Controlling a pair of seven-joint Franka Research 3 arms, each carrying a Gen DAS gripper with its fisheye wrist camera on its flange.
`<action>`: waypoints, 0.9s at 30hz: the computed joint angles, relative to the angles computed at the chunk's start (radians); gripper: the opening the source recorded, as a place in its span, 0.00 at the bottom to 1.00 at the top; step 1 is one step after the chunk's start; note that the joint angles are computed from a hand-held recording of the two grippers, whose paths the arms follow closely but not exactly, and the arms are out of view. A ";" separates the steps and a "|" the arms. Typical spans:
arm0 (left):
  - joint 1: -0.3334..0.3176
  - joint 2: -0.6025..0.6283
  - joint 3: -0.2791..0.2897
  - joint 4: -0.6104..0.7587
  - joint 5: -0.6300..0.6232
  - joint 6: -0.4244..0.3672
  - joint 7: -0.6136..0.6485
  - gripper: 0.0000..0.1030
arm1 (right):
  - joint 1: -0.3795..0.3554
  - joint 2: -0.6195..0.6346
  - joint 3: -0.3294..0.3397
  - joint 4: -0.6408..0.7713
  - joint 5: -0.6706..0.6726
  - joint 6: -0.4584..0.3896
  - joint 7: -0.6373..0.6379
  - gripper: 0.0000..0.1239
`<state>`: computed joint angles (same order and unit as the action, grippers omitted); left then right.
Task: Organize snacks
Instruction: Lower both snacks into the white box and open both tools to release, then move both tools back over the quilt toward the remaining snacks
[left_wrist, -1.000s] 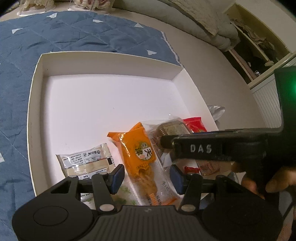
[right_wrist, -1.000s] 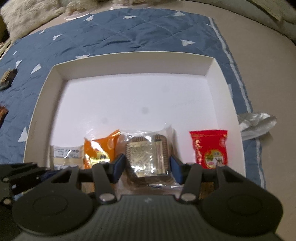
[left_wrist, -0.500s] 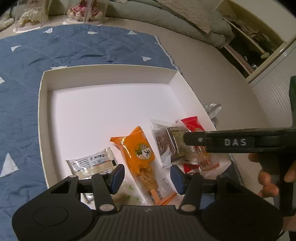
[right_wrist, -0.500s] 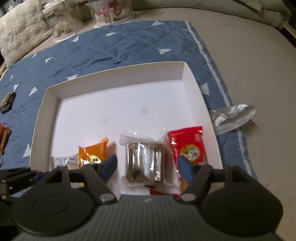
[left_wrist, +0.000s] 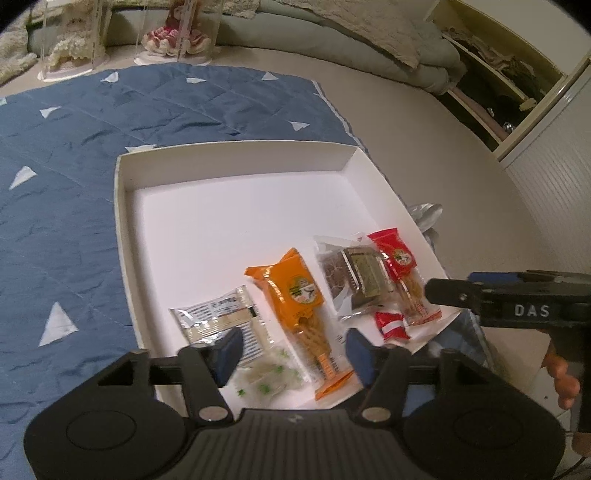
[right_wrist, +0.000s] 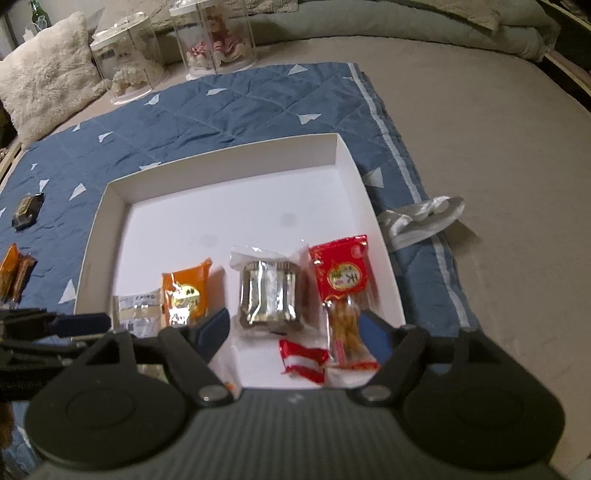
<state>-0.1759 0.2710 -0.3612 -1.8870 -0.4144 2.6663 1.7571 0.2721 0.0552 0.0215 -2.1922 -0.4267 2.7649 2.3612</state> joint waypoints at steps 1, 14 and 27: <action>-0.001 -0.008 0.005 -0.006 0.010 -0.002 -0.006 0.68 | 0.002 -0.009 0.000 -0.011 -0.011 0.004 0.012 0.68; -0.031 -0.080 0.068 -0.068 0.200 0.043 -0.160 1.00 | -0.014 -0.078 0.045 -0.080 -0.195 0.017 0.191 0.83; 0.011 -0.148 0.107 -0.120 0.206 0.022 -0.164 1.00 | 0.008 -0.044 0.066 -0.027 -0.200 0.044 0.193 0.83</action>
